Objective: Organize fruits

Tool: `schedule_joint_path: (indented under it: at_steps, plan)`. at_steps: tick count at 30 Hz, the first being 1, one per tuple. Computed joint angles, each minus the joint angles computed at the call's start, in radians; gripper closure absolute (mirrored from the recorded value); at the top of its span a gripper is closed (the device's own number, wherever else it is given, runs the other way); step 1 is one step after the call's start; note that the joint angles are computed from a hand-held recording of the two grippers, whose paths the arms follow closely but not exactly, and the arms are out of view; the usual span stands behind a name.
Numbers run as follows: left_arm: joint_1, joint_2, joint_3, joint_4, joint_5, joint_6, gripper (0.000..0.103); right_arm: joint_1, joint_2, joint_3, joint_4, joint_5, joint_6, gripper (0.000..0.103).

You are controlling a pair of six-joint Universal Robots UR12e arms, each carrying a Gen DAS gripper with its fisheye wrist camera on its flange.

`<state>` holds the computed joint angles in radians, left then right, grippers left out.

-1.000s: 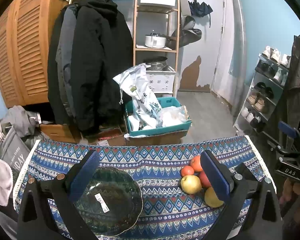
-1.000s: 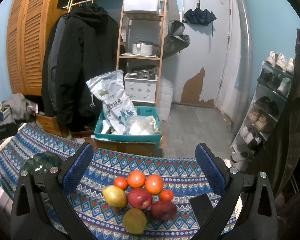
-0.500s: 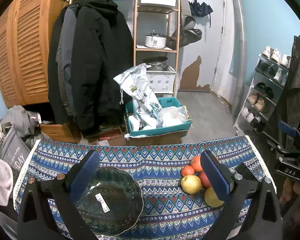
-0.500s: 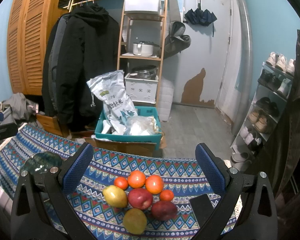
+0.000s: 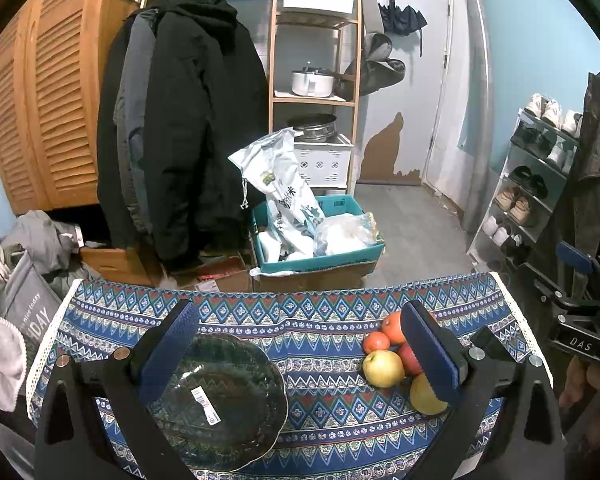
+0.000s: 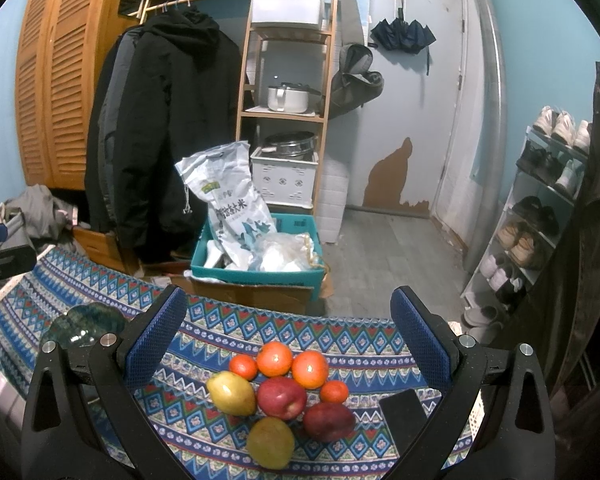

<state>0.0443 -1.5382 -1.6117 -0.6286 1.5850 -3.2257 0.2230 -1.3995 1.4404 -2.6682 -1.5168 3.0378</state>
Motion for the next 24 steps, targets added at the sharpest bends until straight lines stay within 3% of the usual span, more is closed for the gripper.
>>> schedule_joint_path:
  at_steps: [24]
  plan:
    - [0.009, 0.003, -0.002, -0.001, 0.001, 0.004, 0.001, 0.003, 0.002, -0.001, 0.000, -0.003, 0.000, 0.003]
